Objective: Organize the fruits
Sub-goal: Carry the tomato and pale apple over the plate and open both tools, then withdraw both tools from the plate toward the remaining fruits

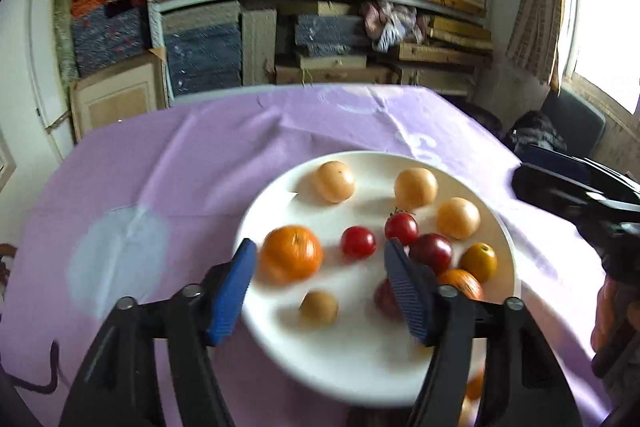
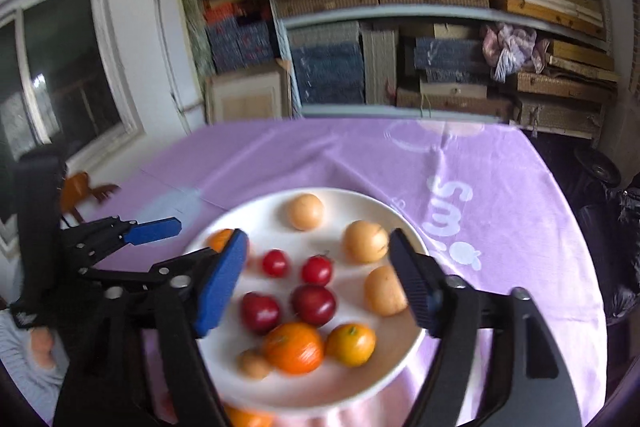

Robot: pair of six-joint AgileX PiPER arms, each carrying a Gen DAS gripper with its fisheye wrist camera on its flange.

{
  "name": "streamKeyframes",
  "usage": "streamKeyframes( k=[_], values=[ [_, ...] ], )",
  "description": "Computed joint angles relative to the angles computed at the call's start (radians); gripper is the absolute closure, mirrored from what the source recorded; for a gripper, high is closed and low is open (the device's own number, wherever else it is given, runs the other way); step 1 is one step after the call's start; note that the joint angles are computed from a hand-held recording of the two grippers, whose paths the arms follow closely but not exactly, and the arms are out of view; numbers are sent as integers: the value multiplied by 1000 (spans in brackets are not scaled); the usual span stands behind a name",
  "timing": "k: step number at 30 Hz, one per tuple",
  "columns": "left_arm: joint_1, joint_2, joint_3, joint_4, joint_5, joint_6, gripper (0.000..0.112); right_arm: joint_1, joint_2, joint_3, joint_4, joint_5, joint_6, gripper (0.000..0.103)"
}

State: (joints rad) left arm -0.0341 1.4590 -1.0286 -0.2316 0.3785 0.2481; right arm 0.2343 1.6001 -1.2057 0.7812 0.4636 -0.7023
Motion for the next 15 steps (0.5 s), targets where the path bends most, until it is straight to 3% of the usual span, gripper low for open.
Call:
streamKeyframes(
  k=[1, 5, 10, 13, 15],
  values=[
    [17, -51, 37, -42, 10, 38, 38, -5, -48, 40, 22, -2, -21, 14],
    [73, -286, 250, -153, 52, 156, 24, -45, -295, 289, 210, 15, -207, 5],
    [6, -468, 461, -18, 52, 54, 23, -103, -490, 558, 467, 18, -434, 4],
    [-84, -503, 536, 120, 32, -94, 23, -152, -536, 668, 625, 29, -587, 4],
    [-153, -509, 567, 244, 13, -235, 23, -192, -518, 673, 624, 65, -594, 4]
  ],
)
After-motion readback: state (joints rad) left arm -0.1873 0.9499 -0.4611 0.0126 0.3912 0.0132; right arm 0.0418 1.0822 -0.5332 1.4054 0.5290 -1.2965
